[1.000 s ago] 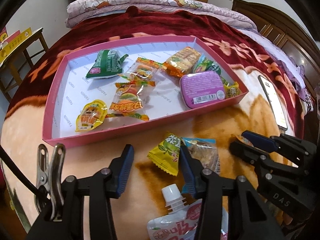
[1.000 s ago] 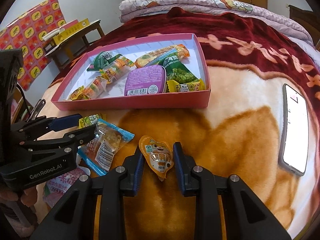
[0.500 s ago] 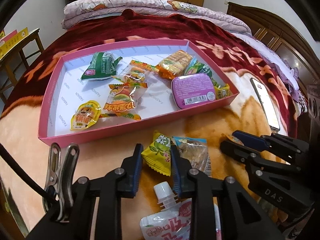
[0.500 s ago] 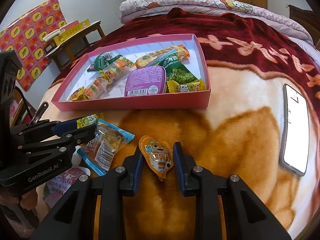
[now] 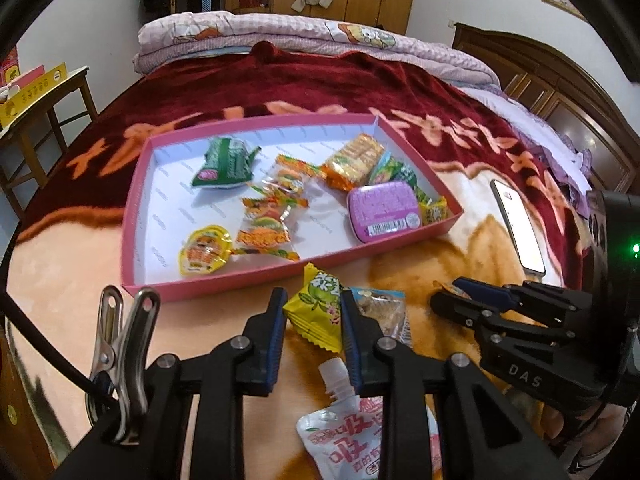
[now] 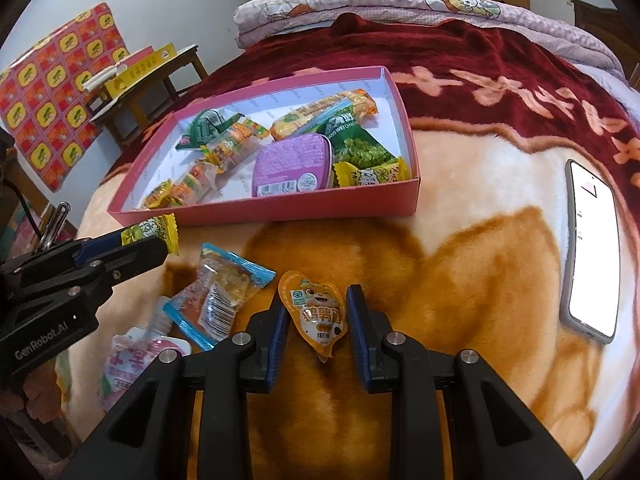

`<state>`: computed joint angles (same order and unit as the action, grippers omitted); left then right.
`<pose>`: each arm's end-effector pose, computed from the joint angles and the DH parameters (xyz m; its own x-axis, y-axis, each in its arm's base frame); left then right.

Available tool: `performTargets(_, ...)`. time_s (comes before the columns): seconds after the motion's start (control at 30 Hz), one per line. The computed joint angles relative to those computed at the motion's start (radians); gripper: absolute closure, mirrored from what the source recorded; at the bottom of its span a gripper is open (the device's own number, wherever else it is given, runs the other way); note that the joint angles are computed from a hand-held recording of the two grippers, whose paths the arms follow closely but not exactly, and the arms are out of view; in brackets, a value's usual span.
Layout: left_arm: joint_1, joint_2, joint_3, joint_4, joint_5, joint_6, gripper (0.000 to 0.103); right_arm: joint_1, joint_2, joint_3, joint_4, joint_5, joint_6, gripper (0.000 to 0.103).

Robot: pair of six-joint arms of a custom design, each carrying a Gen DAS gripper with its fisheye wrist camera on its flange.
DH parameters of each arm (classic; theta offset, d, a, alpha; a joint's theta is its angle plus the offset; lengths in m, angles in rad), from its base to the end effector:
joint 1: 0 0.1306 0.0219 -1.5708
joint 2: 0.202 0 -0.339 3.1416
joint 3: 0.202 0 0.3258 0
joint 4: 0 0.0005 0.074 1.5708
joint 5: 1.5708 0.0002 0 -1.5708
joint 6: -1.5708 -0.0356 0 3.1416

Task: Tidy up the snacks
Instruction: 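Carry the heart jelly cup and green-yellow candy into the pink box and release both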

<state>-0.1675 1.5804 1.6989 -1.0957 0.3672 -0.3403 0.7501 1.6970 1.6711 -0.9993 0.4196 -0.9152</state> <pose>0.4675 -0.0925 0.4116 -0.6524 0.4263 -0.6266 0.6061 0.7898 -0.0938 0.3848 0.3380 0.3519 -0.7522 0.2886 -0.5924 0.2105 0.9571 0.1990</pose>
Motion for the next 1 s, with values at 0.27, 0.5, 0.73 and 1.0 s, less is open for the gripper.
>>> performTargets(0.27, 0.021, 0.012, 0.031, 0.011, -0.015, 0.023, 0.076, 0.013, 0.015, 0.066, -0.014, 0.038, 0.046, 0.074)
performTargets(0.5, 0.033, 0.02, 0.051, 0.031, -0.029, 0.033, 0.076, 0.01, 0.046, 0.128, -0.019, 0.037, 0.092, 0.074)
performTargets(0.73, 0.036, 0.066, 0.112, 0.031, -0.054, 0.046, 0.076, 0.003, 0.077, 0.185, -0.024, 0.034, 0.128, 0.074)
performTargets(1.0, 0.031, 0.133, 0.197, 0.019, -0.084, 0.063, 0.076, -0.007, 0.118, 0.254, -0.019, 0.026, 0.162, 0.074)
